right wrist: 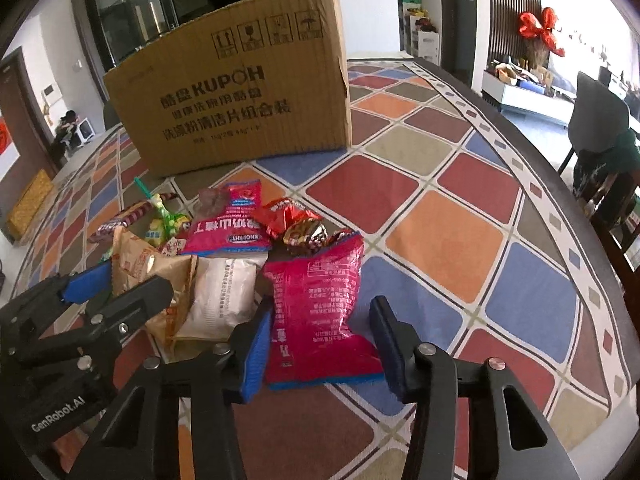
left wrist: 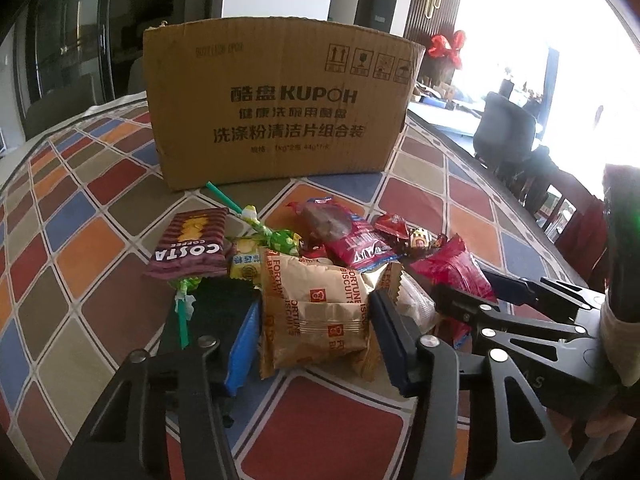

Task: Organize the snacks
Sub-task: 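Grasp the pink snack bag with the right tool while the left grasps the tan biscuit packet, then lower the pink bag into the cardboard box with the right tool while the left drops the biscuit packet in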

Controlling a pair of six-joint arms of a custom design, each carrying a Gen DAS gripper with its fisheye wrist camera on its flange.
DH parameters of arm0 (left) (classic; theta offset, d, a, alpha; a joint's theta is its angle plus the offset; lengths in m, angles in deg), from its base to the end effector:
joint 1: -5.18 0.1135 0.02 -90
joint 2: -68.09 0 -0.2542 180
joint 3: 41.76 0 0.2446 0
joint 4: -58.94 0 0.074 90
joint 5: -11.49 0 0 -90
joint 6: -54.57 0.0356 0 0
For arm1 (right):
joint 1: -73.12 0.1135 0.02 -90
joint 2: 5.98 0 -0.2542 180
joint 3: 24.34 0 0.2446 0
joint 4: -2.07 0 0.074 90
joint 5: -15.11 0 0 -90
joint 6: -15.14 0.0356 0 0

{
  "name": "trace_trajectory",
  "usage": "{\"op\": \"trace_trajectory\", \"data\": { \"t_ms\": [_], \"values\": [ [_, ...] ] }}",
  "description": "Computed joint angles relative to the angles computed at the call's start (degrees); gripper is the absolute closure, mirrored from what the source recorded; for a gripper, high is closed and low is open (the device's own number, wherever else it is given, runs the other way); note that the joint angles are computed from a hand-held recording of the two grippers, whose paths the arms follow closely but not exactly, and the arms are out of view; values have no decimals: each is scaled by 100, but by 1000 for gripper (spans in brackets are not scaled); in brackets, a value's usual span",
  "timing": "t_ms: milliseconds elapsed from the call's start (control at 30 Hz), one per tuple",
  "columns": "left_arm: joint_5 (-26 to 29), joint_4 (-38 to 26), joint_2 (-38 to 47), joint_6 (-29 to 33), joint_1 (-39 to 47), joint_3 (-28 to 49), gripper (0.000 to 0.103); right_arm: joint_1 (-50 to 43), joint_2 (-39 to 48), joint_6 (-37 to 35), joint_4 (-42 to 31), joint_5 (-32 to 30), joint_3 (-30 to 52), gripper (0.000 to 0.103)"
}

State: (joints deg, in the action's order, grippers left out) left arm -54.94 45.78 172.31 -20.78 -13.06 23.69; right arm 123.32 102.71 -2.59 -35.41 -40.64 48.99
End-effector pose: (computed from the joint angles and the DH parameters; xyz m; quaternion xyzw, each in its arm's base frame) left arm 0.3174 -0.1196 0.1228 0.3259 0.8687 -0.2030 0.3131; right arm 0.2276 0.2418 0.1139 0.2240 0.9191 -0.0151 0.3238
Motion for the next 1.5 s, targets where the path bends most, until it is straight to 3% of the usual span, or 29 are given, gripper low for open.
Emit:
{"op": "trace_trajectory", "data": {
  "t_ms": [133, 533, 867, 1100, 1500],
  "values": [
    [-6, 94, -71, 10, -5, -95, 58, 31, -36, 35, 22, 60, -42, 62],
    [16, 225, -671, -118, 32, -415, 59, 319, -284, 89, -305, 470, 101, 63],
    [78, -130, -1264, -305, 243, -225, 58, 477, -461, -325, -731, 1041, 623, 63],
    [7, -363, -1347, -392, 333, 365, 58, 304, -652, -941, -736, 1326, 924, 63],
    [-75, -812, -511, -550, 284, 2215, 58, -457, -769, -2582, -248, 1229, 1666, 63]
  ]
}}
